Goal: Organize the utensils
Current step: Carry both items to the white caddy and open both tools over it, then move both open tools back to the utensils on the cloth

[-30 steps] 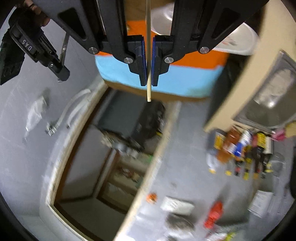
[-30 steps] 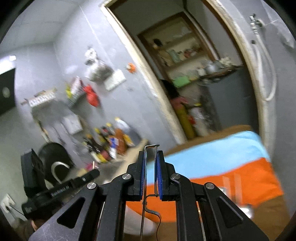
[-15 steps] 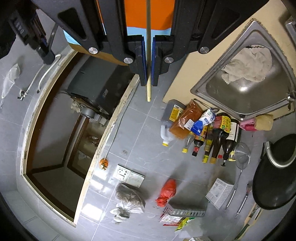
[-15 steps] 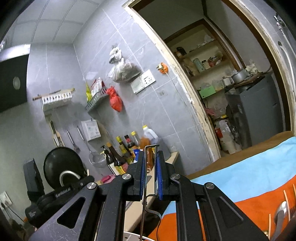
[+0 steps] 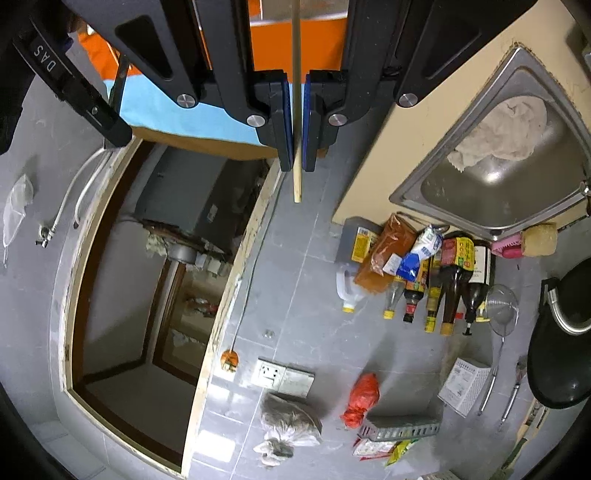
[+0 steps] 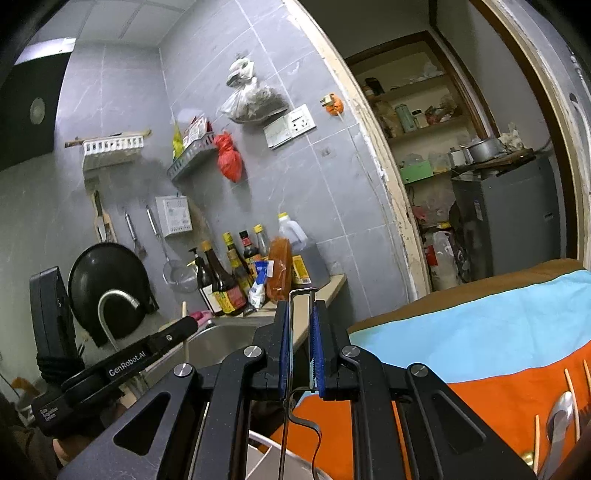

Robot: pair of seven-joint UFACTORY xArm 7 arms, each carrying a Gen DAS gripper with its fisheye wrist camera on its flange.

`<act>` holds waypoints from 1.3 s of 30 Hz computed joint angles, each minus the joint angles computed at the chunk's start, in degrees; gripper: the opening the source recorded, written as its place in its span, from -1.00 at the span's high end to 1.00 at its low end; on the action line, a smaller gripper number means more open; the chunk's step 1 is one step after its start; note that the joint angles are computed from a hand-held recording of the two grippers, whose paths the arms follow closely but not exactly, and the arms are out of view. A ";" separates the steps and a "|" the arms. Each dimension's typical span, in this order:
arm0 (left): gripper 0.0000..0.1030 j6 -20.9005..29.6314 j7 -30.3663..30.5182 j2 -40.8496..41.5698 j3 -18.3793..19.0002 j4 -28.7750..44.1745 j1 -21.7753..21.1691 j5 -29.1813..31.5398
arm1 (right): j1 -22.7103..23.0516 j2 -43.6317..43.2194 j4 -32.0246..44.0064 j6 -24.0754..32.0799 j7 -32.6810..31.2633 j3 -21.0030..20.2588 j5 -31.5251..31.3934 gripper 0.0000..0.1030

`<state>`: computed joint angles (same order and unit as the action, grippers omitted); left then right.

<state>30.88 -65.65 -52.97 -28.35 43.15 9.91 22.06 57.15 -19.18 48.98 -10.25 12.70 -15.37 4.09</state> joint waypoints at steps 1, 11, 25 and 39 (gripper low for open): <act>0.90 0.46 0.06 -0.26 0.11 -0.11 -0.41 -0.22 | 0.29 -0.31 -0.21 0.21 -0.11 -0.29 -0.10 0.79; 0.83 7.37 6.55 -0.56 4.86 0.32 -10.05 -5.85 | 4.37 -6.30 -2.91 6.92 -5.60 -3.38 5.54 0.24; -0.52 12.83 5.14 1.92 -1.41 9.60 -8.43 -5.46 | -14.56 -17.57 -4.72 17.32 -10.21 7.95 10.00 -0.37; -0.98 15.58 -3.67 14.46 -22.13 26.78 4.03 3.83 | -35.41 -28.42 -6.72 28.87 -18.38 9.15 7.08 -0.89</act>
<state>46.46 -69.31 -38.51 -50.47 69.92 13.93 25.89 21.73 -47.60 42.26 18.62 -5.68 -6.21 11.17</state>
